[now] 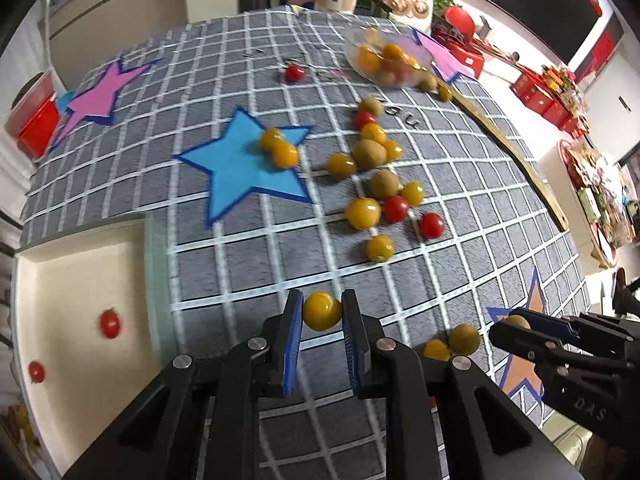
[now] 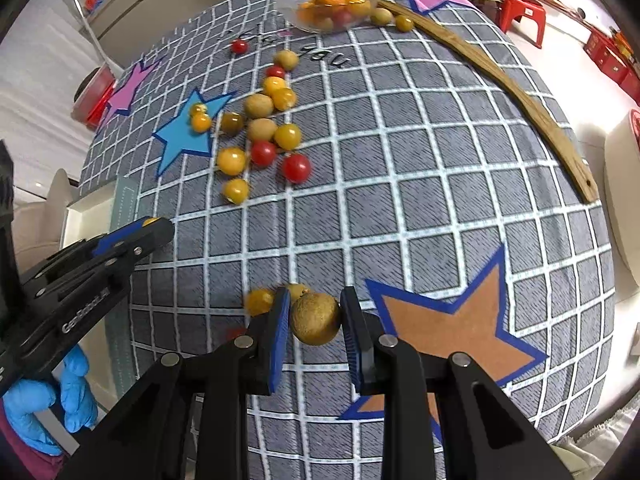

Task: Organize fruits
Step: 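Carry the yellow tomato and tan fruit over the white tray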

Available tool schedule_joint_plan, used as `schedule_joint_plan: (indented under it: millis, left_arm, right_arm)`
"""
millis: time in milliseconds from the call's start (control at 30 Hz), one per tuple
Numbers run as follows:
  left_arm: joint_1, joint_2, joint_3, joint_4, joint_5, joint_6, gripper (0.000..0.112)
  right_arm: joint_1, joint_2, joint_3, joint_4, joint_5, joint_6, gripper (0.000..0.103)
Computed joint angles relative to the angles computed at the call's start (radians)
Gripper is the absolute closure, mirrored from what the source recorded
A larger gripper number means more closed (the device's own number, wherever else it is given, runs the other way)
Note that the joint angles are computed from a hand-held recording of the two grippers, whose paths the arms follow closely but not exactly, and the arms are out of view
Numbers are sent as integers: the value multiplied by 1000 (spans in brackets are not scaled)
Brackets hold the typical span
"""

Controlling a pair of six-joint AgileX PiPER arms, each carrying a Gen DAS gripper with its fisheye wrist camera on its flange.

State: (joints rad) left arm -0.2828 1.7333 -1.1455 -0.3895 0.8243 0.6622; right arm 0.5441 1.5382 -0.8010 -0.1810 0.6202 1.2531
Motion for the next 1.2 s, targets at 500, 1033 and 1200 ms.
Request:
schedule_joint_plan:
  millis: [500, 1033, 1200]
  left_arm:
    - [310, -17, -16, 31, 13, 58, 91]
    - [585, 100, -49, 175, -96, -17, 91]
    - [615, 116, -37, 184, -113, -14, 91]
  right_arm:
    - [76, 278, -406, 72, 83, -216, 75]
    - [120, 835, -1249, 301, 341, -571, 75]
    - [140, 1026, -1601, 282, 511, -571, 75]
